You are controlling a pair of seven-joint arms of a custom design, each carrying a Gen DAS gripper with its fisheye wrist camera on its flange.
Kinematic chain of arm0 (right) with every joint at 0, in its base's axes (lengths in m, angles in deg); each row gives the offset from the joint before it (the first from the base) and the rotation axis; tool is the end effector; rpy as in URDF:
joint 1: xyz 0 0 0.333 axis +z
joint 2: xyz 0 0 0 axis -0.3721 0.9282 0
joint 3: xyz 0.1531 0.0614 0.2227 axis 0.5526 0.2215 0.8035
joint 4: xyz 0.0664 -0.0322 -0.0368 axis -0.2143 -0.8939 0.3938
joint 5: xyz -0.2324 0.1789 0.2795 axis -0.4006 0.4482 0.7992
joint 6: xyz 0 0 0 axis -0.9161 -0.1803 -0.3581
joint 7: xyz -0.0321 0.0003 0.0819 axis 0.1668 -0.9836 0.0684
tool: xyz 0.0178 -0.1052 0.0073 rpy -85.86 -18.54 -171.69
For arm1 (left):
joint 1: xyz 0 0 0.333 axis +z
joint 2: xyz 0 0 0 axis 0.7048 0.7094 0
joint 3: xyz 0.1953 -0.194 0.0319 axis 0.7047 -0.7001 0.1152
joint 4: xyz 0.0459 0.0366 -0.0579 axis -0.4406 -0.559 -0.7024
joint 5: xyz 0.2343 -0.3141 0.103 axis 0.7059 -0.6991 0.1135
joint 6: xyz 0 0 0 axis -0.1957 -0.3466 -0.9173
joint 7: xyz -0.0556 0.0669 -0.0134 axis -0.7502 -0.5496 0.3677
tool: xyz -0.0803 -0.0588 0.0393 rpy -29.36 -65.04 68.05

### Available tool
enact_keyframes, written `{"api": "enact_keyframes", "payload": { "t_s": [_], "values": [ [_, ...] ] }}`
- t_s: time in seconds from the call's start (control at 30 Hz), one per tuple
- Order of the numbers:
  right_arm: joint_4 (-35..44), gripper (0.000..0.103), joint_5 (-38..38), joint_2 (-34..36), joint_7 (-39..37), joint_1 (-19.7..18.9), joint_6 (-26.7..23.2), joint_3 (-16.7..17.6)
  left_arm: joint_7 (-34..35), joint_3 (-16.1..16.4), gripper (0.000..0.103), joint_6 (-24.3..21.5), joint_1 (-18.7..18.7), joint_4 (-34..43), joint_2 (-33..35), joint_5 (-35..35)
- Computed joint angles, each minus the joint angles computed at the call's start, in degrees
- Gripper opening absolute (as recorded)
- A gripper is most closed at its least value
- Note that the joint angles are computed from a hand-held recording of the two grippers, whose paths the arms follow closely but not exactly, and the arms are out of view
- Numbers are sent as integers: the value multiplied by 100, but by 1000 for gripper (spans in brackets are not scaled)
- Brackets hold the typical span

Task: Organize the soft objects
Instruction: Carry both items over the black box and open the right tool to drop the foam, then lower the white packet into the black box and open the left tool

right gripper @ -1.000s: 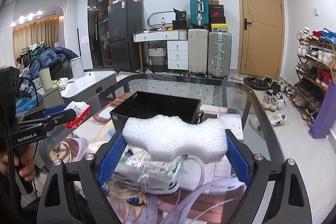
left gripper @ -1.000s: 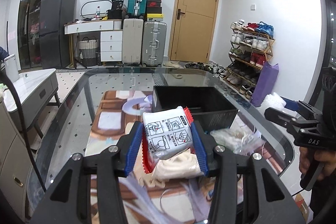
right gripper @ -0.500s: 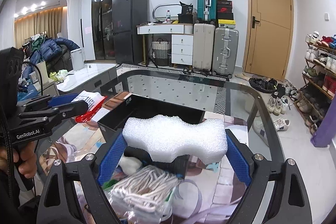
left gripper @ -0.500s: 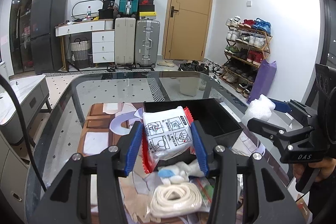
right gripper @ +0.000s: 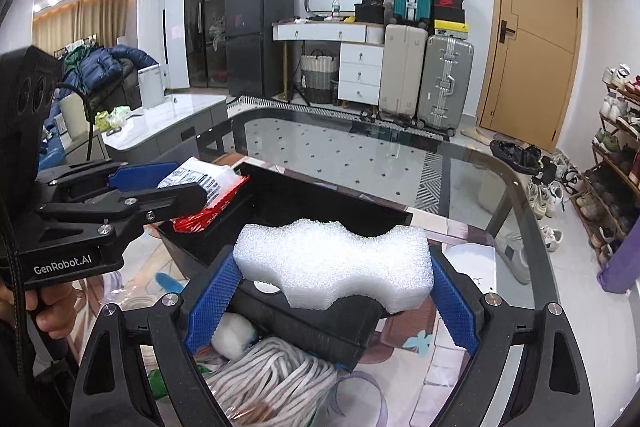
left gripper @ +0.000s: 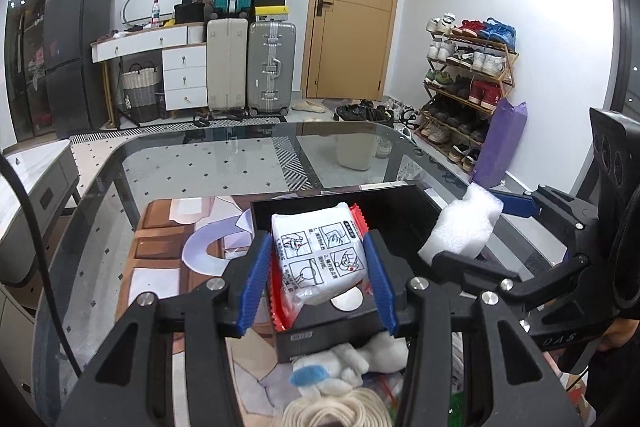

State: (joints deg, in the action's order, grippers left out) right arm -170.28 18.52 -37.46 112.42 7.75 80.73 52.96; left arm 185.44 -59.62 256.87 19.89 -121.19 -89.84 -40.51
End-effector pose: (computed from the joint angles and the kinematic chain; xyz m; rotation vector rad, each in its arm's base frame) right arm 0.4538 0.4061 0.5032 -1.7498 1.5285 -0.8745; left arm 0.4603 -0.3565 0.5386 -1.1964 2.1811 -1.2960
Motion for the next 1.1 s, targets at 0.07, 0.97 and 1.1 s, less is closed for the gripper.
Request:
{"api": "enact_keyframes", "payload": {
  "t_s": [0.07, 0.97, 1.1],
  "values": [
    [69, 91, 99, 96, -137, -17, 54, -30, 59, 6, 46, -24, -16, 68, 66, -37],
    [-875, 102, -430, -759, 923, -66, -186, 206, 49, -66, 103, -243, 1, 45, -23, -38],
    [-1246, 102, -369, -1125, 1333, -204, -153, 400, 178, 19, 103, -176, -83, -211, -263, -216]
  ]
}}
